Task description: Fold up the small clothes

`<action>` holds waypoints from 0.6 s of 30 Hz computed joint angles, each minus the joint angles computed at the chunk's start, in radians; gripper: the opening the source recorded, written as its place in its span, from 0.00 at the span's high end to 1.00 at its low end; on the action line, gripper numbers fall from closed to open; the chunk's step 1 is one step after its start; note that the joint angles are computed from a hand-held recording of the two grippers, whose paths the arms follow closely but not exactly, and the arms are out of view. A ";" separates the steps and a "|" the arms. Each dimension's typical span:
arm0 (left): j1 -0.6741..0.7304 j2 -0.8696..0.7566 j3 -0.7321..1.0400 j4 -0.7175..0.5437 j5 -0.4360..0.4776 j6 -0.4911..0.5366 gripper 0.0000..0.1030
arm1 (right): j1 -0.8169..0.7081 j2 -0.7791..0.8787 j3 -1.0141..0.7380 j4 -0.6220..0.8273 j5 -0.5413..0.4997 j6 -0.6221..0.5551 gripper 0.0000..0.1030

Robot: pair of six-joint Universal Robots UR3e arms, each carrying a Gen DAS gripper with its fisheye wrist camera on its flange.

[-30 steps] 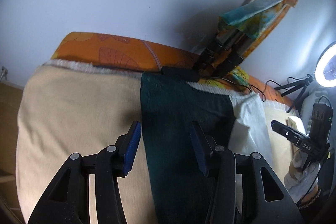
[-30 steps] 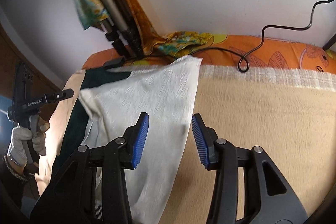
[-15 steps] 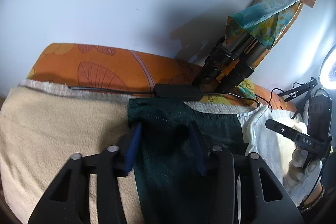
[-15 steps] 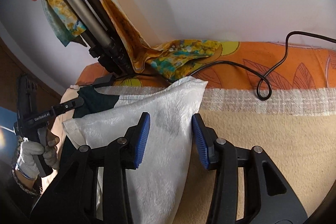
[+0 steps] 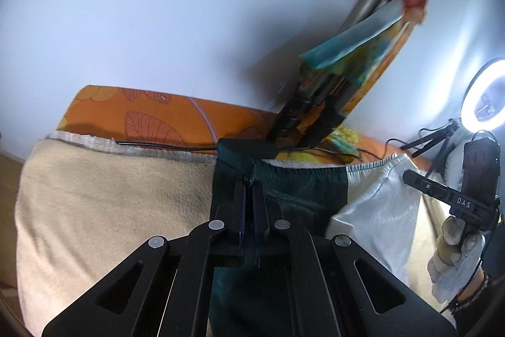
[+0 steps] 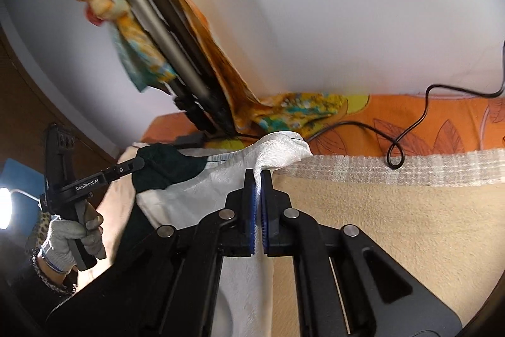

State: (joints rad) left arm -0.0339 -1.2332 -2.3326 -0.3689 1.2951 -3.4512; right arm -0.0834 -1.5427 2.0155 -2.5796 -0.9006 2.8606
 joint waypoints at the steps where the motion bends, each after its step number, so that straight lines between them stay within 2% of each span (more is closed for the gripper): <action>1: 0.005 0.032 -0.002 -0.031 -0.004 0.006 0.98 | -0.014 -0.040 0.017 0.028 0.015 -0.019 0.96; 6: 0.041 0.251 -0.036 -0.187 -0.038 0.005 0.98 | -0.028 -0.173 0.049 0.126 0.025 -0.074 0.96; 8: 0.033 0.316 -0.025 -0.252 -0.031 0.005 0.98 | -0.054 -0.269 0.072 0.219 0.052 -0.125 0.96; 10: -0.033 0.326 0.000 -0.263 0.022 -0.028 0.99 | -0.058 -0.342 0.082 0.283 0.050 -0.158 0.96; 12: -0.089 0.373 0.022 -0.307 0.075 -0.062 0.99 | -0.080 -0.453 0.084 0.414 0.064 -0.210 0.96; 13: -0.137 0.353 0.029 -0.281 0.111 -0.098 0.99 | -0.090 -0.495 0.089 0.456 0.073 -0.228 0.96; 15: -0.217 0.386 0.044 -0.306 0.174 -0.151 0.99 | -0.136 -0.623 0.084 0.630 0.112 -0.301 0.96; 18: -0.400 0.413 0.063 -0.329 0.323 -0.254 0.99 | -0.249 -0.843 0.021 1.041 0.167 -0.519 0.96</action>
State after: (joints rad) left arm -0.4337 -0.8201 -2.2699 -0.6982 1.6177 -3.7049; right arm -0.3321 -2.3860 2.0363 -1.5391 -0.7334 2.3419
